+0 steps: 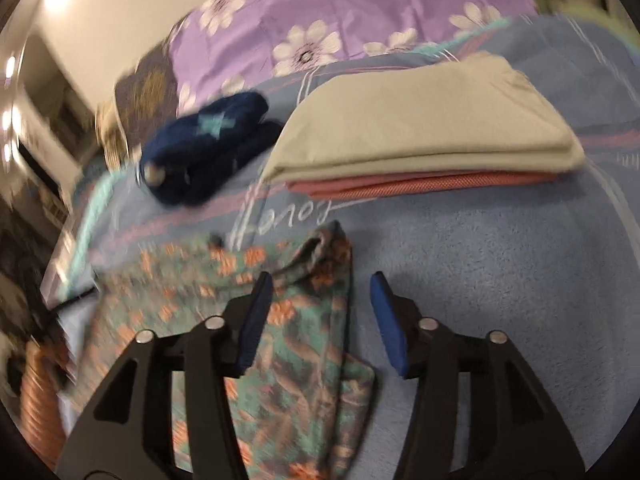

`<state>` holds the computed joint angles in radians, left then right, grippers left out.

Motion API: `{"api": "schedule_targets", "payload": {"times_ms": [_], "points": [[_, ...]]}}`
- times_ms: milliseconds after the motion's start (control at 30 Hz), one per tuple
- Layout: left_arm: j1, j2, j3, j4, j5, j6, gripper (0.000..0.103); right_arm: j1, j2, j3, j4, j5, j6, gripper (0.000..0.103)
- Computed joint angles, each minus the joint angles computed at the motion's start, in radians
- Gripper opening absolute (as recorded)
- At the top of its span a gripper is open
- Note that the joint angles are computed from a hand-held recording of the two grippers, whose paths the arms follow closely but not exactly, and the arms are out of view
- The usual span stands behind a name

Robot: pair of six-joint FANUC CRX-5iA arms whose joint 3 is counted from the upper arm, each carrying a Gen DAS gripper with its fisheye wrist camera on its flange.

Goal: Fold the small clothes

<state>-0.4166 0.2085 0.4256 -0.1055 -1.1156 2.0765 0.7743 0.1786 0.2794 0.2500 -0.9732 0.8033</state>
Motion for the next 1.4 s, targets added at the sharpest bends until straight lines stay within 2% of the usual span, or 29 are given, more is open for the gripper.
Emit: {"api": "schedule_targets", "payload": {"times_ms": [67,167,233,300,367,467,600,633,667,700,733,767,833,867,900,933,967,1000,1067,1200,1333,1400], "points": [[-0.027,0.038,0.063,-0.061,-0.064,-0.027,0.058,0.015,0.046,0.052,0.022,-0.074,0.062,0.061],[-0.067,0.146,0.235,-0.174,-0.195,-0.056,0.06,0.031,0.125,0.125,0.114,-0.128,0.063,0.061],[-0.078,0.21,0.342,-0.229,-0.259,-0.046,0.06,0.019,0.168,0.187,0.128,-0.138,0.036,0.057],[-0.07,0.248,0.42,-0.255,-0.296,-0.003,0.06,-0.002,0.178,0.214,0.114,-0.109,-0.032,0.054],[-0.053,0.235,0.415,-0.255,-0.269,0.05,0.061,-0.026,0.167,0.214,0.076,-0.07,-0.094,0.053],[-0.01,0.185,0.333,-0.188,-0.186,0.086,0.066,-0.049,0.148,0.199,0.006,-0.037,-0.083,0.053],[0.058,0.152,0.199,-0.001,-0.092,0.049,0.066,-0.068,0.127,0.162,-0.083,-0.003,-0.061,0.053],[0.056,0.142,0.173,0.005,-0.069,0.062,0.066,-0.067,0.12,0.143,-0.077,0.019,-0.07,0.053],[0.044,0.134,0.164,-0.024,-0.052,0.072,0.043,-0.068,0.115,0.135,-0.084,0.038,-0.061,0.052],[0.044,0.125,0.147,-0.012,-0.026,0.039,0.016,-0.072,0.112,0.138,-0.108,0.048,-0.039,0.033],[0.055,0.114,0.117,0.046,0.007,0.009,0.003,-0.085,0.113,0.159,-0.182,0.049,0.023,0.004],[0.053,0.098,0.1,0.052,0.027,0.024,0.003,-0.087,0.102,0.152,-0.204,0.063,0.036,0.004],[0.039,0.062,0.074,0.015,0.063,0.037,0.003,-0.064,0.067,0.095,-0.118,0.109,-0.02,0.005],[0.029,0.053,0.079,-0.016,0.047,0.048,0.007,-0.056,0.059,0.081,-0.086,0.104,-0.042,0.006],[0.018,0.055,0.101,-0.052,0.003,0.067,0.008,-0.046,0.052,0.067,-0.046,0.086,-0.074,0.015],[0.007,0.056,0.12,-0.087,-0.048,0.09,0.02,-0.038,0.034,0.041,-0.018,0.068,-0.114,0.031],[0.004,0.047,0.118,-0.101,-0.075,0.102,0.038,-0.037,-0.002,-0.001,-0.043,0.082,-0.125,0.04],[-0.002,0.008,0.073,-0.105,-0.067,0.113,0.045,-0.037,-0.046,-0.052,-0.073,0.111,-0.125,0.045],[-0.014,-0.073,-0.024,-0.099,-0.021,0.101,0.05,-0.024,-0.125,-0.145,-0.087,0.147,-0.128,0.045],[-0.04,-0.248,-0.246,-0.003,0.063,0.055,0.051,0.057,-0.343,-0.394,-0.052,0.215,-0.217,0.045],[-0.078,-0.348,-0.375,0.061,0.096,0.066,0.051,0.153,-0.481,-0.529,-0.009,0.241,-0.301,0.045],[-0.098,-0.375,-0.415,0.074,0.108,0.081,0.051,0.191,-0.511,-0.558,0.014,0.245,-0.323,0.045]]}}
